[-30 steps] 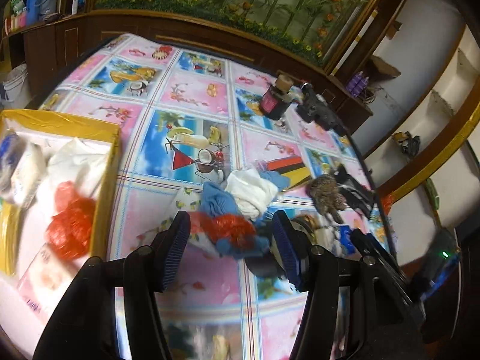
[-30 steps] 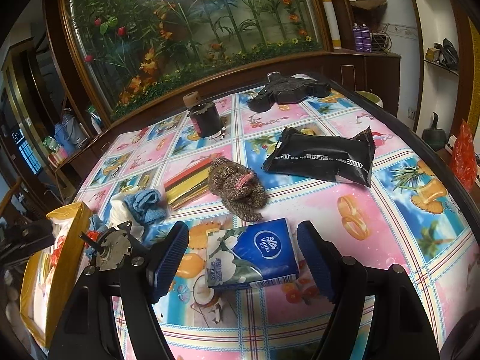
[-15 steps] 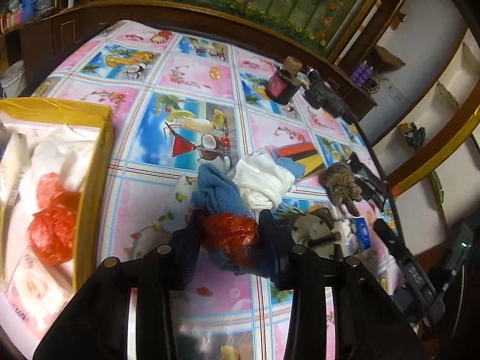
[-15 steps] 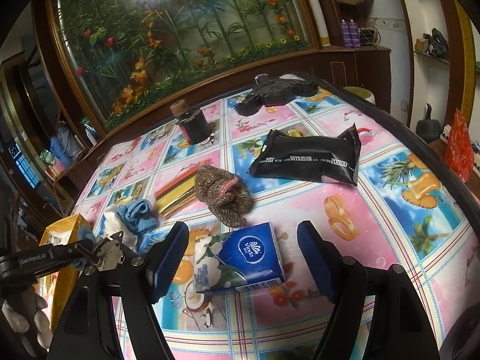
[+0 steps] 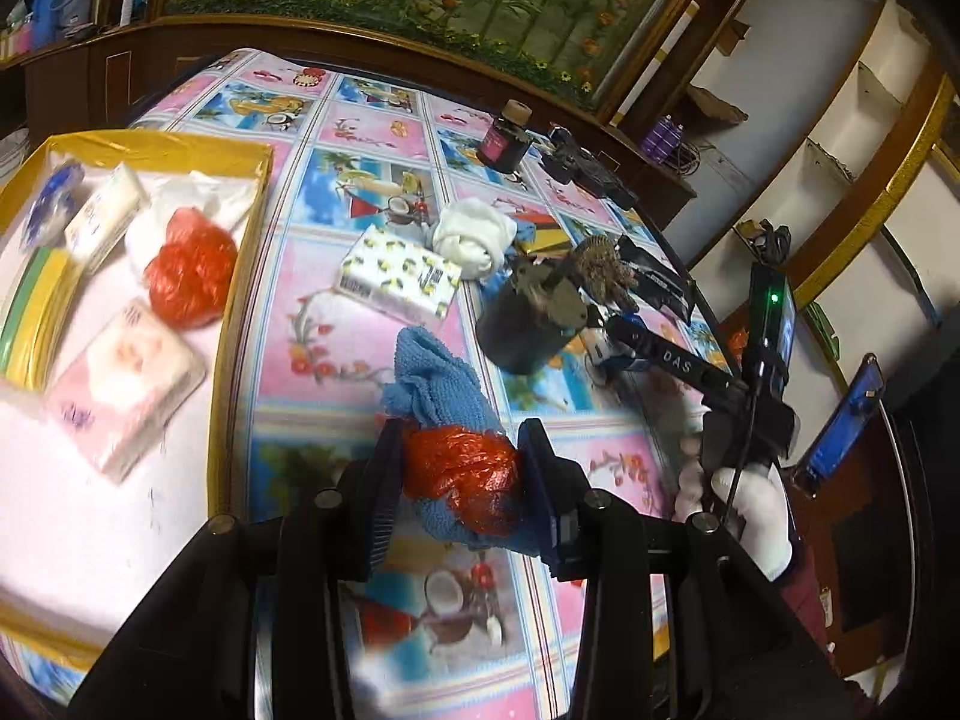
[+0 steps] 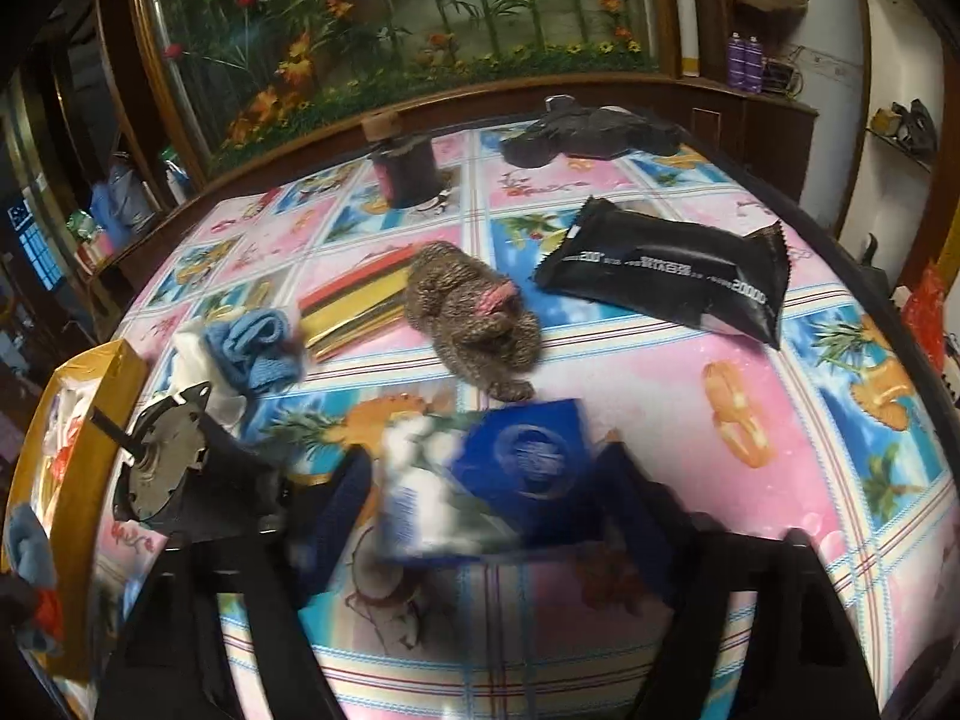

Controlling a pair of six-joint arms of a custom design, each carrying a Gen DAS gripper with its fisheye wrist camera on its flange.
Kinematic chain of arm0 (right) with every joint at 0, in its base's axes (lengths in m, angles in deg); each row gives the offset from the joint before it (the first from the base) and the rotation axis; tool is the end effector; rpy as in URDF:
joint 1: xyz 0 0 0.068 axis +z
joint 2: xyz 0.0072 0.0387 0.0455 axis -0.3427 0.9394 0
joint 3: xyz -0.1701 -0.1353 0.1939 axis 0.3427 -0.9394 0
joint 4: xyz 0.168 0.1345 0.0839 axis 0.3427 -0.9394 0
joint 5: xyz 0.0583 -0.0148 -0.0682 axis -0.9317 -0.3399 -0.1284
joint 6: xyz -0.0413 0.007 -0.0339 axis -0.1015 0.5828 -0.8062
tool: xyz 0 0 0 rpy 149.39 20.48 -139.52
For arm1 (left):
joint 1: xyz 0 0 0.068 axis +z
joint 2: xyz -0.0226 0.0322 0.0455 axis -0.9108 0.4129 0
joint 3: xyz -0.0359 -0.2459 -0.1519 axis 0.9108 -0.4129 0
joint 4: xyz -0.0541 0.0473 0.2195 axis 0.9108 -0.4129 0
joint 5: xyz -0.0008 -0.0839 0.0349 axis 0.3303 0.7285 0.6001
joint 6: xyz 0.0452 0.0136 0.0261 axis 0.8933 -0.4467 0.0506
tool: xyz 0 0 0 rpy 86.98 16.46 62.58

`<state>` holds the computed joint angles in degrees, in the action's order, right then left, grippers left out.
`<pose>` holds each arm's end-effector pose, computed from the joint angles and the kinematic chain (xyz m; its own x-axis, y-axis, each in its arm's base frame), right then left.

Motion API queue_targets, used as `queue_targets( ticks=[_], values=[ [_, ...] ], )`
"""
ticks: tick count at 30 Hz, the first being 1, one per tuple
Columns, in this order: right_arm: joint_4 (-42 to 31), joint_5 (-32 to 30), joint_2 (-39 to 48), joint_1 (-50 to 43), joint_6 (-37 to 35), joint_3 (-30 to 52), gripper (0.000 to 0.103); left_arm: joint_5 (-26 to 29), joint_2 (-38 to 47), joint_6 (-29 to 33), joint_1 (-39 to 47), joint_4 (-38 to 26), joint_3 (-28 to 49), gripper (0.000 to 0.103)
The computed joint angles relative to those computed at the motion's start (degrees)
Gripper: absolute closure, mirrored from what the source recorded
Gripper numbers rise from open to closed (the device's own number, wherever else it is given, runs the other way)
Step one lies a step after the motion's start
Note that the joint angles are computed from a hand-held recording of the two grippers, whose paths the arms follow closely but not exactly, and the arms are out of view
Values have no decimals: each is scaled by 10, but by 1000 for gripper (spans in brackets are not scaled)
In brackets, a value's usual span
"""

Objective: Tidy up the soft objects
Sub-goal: 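Grasp the blue towel and red bag with left tool while right grasps blue Vinda pack, then lift the towel with the left tool and the Vinda pack with the right tool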

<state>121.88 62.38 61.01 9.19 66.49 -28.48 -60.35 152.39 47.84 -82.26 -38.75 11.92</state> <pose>0.2200 0.1047 0.1034 -0.6178 0.3490 -0.7046 0.3199 0.9302 0.1802 0.3305 -0.1152 0.0923 -0.8049 0.1495 -0.5743 0.4381 0.8025 -0.4051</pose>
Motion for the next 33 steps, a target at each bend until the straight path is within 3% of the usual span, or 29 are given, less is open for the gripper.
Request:
queue_targets(
  ticks=[5,11,19,23,27,29,31,33],
  values=[
    [28,-8,-2,-1,2,-23,53,-1,-26,1,7,54,-65,68],
    [-22,5,-32,44,56,-30,57,-1,-56,23,16,92,-124,68],
    [-135,38,-116,142,127,-44,81,30,-84,26,52,128,-170,68],
    [-132,25,-185,171,152,-87,98,47,-106,31,82,144,-194,68],
    [-132,25,-244,185,173,-121,99,68,-114,38,119,145,-203,68],
    [-130,27,-257,187,168,-128,95,74,-112,40,133,146,-203,68],
    [-117,8,-257,169,145,-130,77,77,-110,43,141,147,-204,68],
    [-115,12,-239,160,118,-112,26,81,-108,45,148,146,-203,68]
  ],
)
